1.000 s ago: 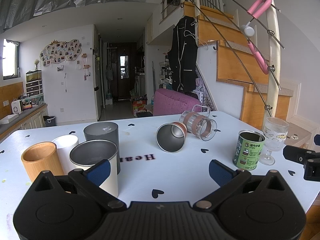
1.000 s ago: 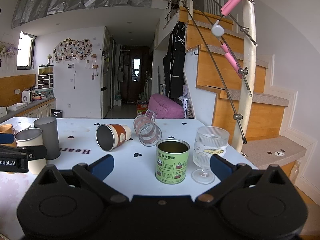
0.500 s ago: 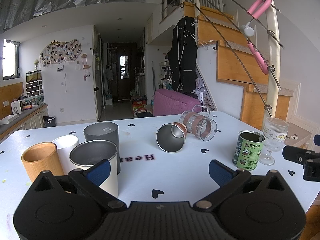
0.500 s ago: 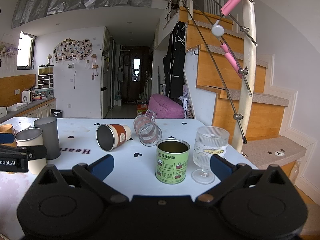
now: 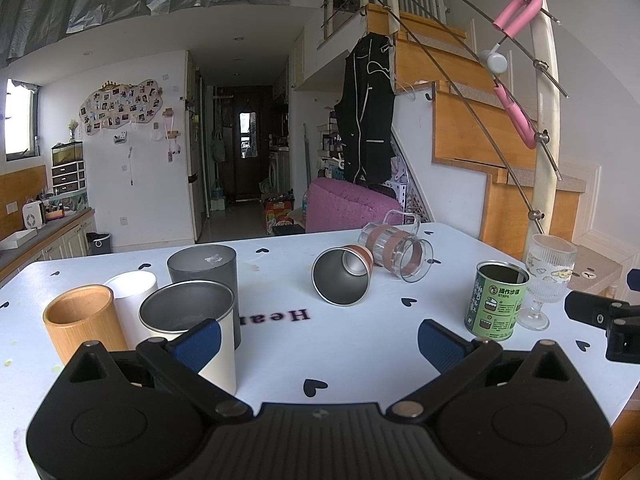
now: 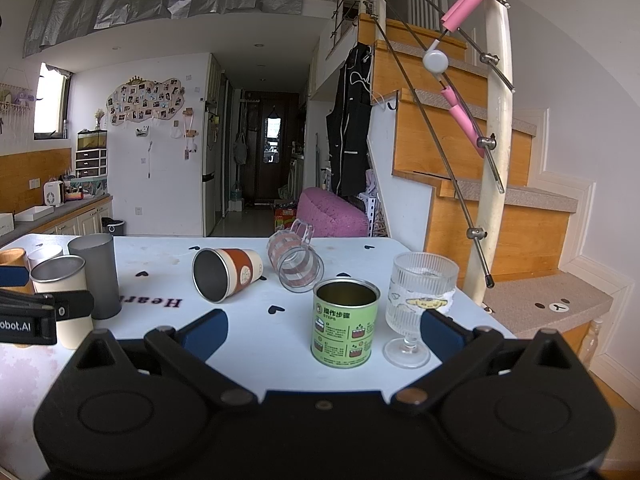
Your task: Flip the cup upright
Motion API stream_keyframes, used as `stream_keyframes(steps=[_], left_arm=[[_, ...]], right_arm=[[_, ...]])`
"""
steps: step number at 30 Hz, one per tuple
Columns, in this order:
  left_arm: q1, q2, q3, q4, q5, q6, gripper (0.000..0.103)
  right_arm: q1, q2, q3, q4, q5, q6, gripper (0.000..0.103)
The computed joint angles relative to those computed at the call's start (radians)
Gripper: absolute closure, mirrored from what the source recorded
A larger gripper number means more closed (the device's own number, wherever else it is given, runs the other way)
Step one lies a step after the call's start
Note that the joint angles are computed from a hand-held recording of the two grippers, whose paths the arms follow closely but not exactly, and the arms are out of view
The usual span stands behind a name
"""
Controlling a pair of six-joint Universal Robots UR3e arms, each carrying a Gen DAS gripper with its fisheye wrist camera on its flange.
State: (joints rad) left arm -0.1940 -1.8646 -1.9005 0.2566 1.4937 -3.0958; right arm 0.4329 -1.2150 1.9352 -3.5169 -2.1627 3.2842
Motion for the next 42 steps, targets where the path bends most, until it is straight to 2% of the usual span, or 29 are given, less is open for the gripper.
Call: stream_keyframes(steps=[19,25,29,35,38,42], left_arm=[[0.000,0.000,0.000,0.001,0.001,0.000,0.000],[0.000,0.000,0.000,0.001,-0.001,-0.002,0.000],[-0.016,0.006,0.003,-0.002,0.020,-0.013,0.000],[0.034,0.037,-0.061,0.044,-0.021,-0.014,0.000],[0.053,0.033,-0.075,0.059,-0.042,-0.016,0.000],[0.068,0.026,-0.082,0.070,-0.059,-0.015,0.000]], right_arm=[[0.001,-0.002,0.000,0.002,-0.001,0.002,0.000],[-0.019,-0.008,-0.014,0.014,0.034,0.000,0.000],[-0.038,0.033,-0.106,0.046,0.079,-0.019,0.000],[-0.103,0.108,-0.300,0.140,0.193,-0.051,0.000],[-0.140,0.176,-0.454,0.224,0.231,-0.073,0.000],[-0.192,0.305,-0.751,0.427,0.266,-0.078,0.000]])
